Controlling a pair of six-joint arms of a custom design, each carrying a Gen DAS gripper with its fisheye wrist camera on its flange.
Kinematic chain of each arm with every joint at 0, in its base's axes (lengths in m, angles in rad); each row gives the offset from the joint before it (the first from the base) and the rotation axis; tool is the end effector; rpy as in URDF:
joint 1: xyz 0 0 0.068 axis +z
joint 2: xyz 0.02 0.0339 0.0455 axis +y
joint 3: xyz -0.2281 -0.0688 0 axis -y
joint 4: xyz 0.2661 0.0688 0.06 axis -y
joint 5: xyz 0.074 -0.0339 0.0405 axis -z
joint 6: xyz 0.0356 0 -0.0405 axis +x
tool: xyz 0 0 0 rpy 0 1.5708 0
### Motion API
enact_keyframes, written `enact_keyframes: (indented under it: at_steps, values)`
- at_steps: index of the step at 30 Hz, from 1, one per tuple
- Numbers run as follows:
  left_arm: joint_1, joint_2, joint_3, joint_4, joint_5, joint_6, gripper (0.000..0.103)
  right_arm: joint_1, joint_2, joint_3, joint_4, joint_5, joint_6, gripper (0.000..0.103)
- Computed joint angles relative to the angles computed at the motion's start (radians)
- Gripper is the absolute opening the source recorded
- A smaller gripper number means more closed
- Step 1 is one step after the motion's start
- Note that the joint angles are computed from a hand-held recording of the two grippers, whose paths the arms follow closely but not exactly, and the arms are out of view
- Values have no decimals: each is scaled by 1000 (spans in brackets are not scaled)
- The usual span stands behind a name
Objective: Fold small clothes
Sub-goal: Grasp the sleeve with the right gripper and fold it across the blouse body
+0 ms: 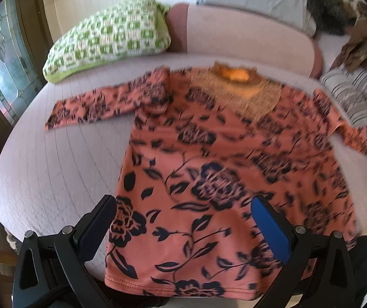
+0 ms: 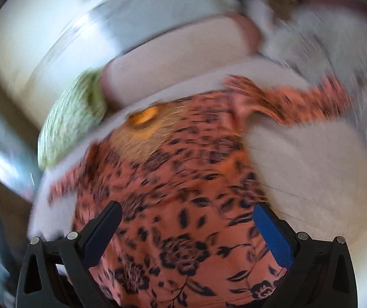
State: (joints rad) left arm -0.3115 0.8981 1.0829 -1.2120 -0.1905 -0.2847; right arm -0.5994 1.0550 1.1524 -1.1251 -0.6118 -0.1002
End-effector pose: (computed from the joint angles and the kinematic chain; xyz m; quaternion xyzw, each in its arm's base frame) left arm 0.1779 -0.0502 0.3065 -0.0127 0.9592 0.0091 0.2824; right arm 0.1930 -0.1071 0.3092 0.1486 0.9101 0.1849 0.3397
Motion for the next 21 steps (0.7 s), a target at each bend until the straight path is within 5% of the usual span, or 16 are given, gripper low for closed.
enact_keyframes:
  at_steps: [2, 9, 14, 21]
  values:
    - [-1, 9, -31, 19, -7, 6, 103, -144, 156, 51, 51, -95, 12, 103]
    - [53, 79, -73, 83, 79, 18, 103, -312, 745, 449, 291, -63, 305, 99]
    - [77, 116, -57, 120, 66, 23, 103, -281, 1091, 829, 274, 118, 404, 72]
    - [114, 200, -100, 264, 77, 98, 103, -210, 1299, 1077, 284, 372, 485, 71]
